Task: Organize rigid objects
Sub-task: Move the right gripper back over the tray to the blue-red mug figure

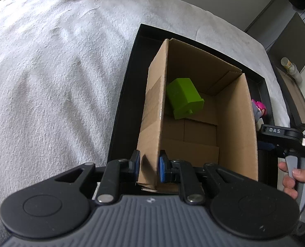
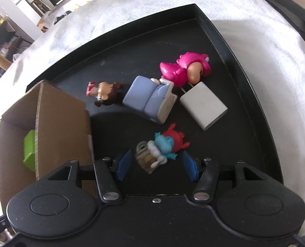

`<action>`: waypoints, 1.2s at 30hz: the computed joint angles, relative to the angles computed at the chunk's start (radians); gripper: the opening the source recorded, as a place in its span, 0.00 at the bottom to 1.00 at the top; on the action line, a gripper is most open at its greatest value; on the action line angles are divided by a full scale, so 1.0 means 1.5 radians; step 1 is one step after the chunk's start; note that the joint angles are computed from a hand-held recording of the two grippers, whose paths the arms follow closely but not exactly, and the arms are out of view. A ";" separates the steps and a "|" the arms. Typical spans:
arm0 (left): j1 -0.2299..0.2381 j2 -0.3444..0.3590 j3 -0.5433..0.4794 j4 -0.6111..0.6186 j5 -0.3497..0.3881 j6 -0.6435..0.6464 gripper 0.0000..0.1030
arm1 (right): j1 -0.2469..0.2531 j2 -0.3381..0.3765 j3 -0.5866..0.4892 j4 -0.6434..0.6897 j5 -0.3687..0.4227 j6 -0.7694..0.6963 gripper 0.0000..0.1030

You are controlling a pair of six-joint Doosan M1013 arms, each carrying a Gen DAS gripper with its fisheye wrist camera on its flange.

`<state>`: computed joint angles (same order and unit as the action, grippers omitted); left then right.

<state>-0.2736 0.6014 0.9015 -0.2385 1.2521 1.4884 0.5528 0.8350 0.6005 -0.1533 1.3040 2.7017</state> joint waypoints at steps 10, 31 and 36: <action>-0.002 0.001 -0.002 0.007 0.004 0.003 0.16 | 0.003 0.055 -0.100 -0.020 0.100 -0.037 0.54; -0.002 0.002 -0.001 0.005 0.006 0.006 0.16 | 0.001 0.026 -0.048 -0.004 0.082 -0.076 0.53; -0.003 0.001 0.000 0.006 0.005 0.006 0.16 | 0.006 0.065 -0.112 -0.011 0.138 -0.129 0.55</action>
<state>-0.2774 0.6024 0.9016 -0.2295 1.2595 1.4977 0.5612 0.9321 0.4325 -0.1697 1.5107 2.5076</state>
